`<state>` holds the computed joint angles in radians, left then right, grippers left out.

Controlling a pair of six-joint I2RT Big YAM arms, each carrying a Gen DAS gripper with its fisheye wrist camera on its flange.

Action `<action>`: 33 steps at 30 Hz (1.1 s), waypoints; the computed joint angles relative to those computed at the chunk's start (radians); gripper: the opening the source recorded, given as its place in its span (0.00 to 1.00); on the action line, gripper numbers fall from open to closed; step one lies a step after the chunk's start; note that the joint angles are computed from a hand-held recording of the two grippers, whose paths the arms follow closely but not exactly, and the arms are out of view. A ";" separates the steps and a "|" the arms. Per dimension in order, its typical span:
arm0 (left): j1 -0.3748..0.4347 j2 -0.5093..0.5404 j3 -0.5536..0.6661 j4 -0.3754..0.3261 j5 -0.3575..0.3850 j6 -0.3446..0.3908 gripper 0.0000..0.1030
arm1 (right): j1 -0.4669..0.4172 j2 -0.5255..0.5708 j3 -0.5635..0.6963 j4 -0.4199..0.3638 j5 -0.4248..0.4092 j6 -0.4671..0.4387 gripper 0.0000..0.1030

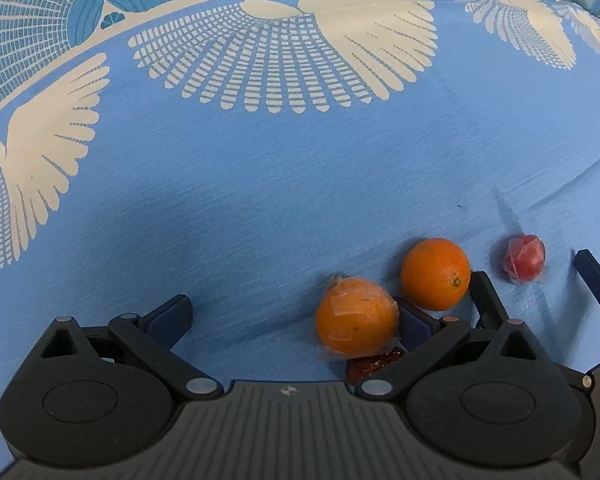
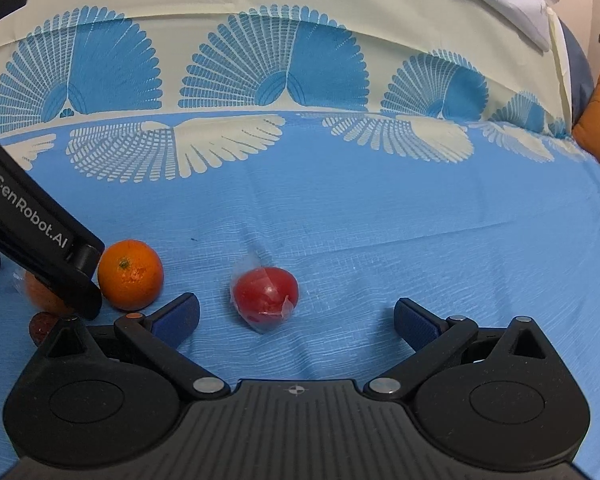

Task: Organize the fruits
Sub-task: 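Grasp a wrapped orange with the left tool while the right tool grasps a wrapped red apple, then carry the wrapped orange and red apple to the lavender plate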

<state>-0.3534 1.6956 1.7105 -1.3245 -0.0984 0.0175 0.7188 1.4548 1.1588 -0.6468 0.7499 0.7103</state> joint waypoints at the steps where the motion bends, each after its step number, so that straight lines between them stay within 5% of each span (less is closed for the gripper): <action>1: 0.000 -0.009 -0.005 0.007 0.011 0.004 0.86 | 0.003 -0.007 -0.009 0.029 -0.007 -0.026 0.82; 3: -0.005 -0.028 -0.012 0.035 0.023 0.028 0.40 | 0.010 -0.019 -0.025 0.097 -0.030 -0.092 0.33; 7: -0.006 -0.046 -0.017 0.054 0.024 0.044 0.40 | 0.007 -0.025 -0.027 0.094 -0.030 -0.080 0.33; 13: 0.036 -0.137 -0.052 0.058 0.055 0.008 0.40 | -0.002 -0.045 -0.038 0.032 0.105 0.028 0.33; 20: 0.120 -0.377 -0.146 -0.025 0.036 0.007 0.40 | 0.028 -0.123 -0.027 -0.206 0.203 0.248 0.33; 27: 0.247 -0.628 -0.233 -0.176 0.053 0.066 0.40 | 0.286 -0.270 0.035 -0.383 0.297 0.313 0.33; 33: 0.365 -0.806 -0.273 -0.313 0.046 0.139 0.40 | 0.561 -0.254 0.169 -0.538 0.282 0.406 0.33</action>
